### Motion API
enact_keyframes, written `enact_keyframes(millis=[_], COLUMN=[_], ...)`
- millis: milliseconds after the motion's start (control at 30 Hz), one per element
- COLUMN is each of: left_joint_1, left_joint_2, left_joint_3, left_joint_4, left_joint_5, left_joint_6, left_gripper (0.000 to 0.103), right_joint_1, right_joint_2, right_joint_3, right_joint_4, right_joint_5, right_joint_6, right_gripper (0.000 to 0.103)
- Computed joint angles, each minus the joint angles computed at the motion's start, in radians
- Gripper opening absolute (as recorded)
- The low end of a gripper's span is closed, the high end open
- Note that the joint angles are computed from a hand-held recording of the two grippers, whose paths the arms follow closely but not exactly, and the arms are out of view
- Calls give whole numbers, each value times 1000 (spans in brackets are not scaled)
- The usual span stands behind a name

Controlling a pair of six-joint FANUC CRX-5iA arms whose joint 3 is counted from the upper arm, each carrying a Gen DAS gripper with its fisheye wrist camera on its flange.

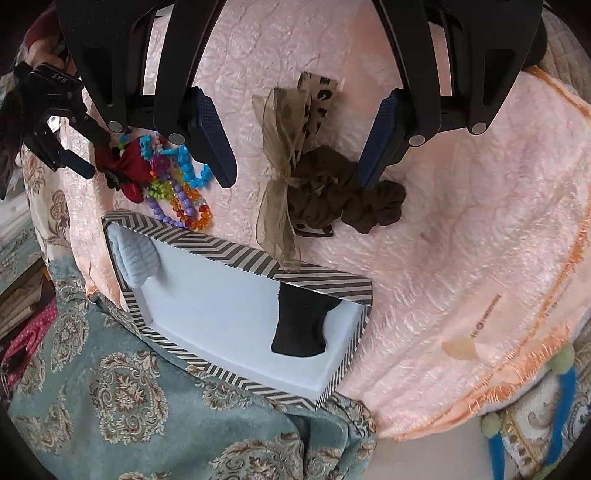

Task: Organize jewelry
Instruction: 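Grasp the brown scrunchie with ribbon bow with the left tool while the right tool grasps the red bow clip, then lower both held items into the tray and open both tools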

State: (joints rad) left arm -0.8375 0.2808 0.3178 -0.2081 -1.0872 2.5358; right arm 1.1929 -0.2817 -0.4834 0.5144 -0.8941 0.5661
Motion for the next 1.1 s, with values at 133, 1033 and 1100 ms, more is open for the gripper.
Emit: enact_keyframes(millis=[133, 1033, 1100], left_joint_1=[11, -6, -10], left_joint_2=[19, -72, -77], left_joint_3=[10, -16, -8], left_joint_4=[16, -7, -18], left_joint_5=[3, 42, 41], left_joint_6=[-9, -56, -55], left_gripper=[70, 22, 22], right_joint_1=[-60, 14, 19], right_joint_2=[37, -180, -187], right_joint_3=[57, -132, -136], right_joint_4=[-115, 88, 101], right_joint_5=[7, 131, 134], right_joint_6=[221, -197, -217], right_gripper=[62, 16, 16])
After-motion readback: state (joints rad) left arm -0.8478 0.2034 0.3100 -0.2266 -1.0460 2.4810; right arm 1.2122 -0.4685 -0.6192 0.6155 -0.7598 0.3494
